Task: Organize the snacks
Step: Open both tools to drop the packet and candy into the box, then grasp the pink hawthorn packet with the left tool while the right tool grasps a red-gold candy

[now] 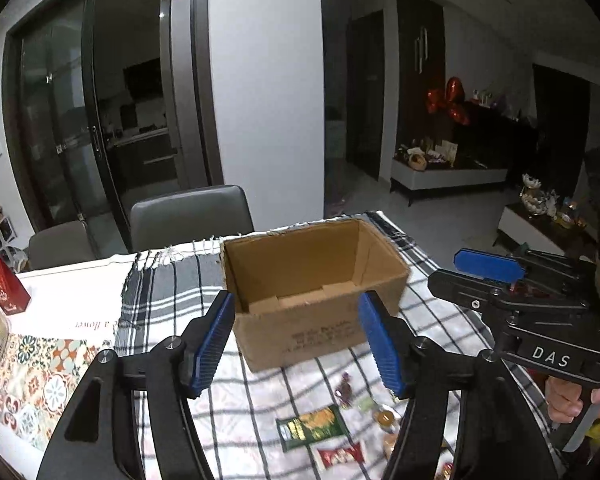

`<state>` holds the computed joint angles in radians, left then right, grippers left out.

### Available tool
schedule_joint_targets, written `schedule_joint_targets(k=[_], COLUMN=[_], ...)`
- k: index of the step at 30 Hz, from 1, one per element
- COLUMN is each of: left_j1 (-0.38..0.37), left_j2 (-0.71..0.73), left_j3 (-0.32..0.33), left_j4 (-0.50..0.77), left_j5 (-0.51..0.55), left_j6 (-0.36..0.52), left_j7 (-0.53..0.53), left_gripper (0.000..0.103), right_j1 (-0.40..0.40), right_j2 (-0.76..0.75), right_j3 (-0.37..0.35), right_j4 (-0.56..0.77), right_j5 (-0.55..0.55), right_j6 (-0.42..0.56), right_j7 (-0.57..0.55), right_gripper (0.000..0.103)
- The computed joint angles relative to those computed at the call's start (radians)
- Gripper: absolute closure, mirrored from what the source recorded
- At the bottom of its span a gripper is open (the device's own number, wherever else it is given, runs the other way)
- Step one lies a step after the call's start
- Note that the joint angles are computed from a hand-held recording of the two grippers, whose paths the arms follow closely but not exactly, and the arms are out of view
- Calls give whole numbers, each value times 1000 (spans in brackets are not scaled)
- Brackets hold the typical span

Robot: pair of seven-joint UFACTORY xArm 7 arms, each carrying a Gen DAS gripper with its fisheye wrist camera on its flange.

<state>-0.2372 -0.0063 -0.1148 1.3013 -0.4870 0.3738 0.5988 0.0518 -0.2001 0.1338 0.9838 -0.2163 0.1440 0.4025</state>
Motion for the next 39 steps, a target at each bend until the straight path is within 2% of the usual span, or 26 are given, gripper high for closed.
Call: schedule_joint_targets(k=[5,7,11,17,26,39], left_j1=[-34,-58,-106,-145,-216,-291], left_j2=[-129,-178,-257,-386,-508,-601], left_j3=[17,35,81,107,151,198], left_j4=[-157,-219,-298,-450,-621,-814], left_j5=[-50,-65,-105,-53,28,124], left_j6=[-46,-61,-47,-74,-130,-215], left_j7=[64,86,103,88,33,-23], left_gripper=[38,38,37,36,36,36], right_j1=[-24,-8,-7,-45,-25,52], right_j2=[-118,-160,-225,-332,-464,-499], right_j3=[40,34,49,110,153,155], right_j4=[-128,-173,-235,-326,-471,-581], right_j5=[-25,-2,26,21,28,19], right_j6=[-40,-48,-43,-30,6,51], right_j7=[40,30,26,43,64,28], right_gripper=[54,54,54,54,54,54])
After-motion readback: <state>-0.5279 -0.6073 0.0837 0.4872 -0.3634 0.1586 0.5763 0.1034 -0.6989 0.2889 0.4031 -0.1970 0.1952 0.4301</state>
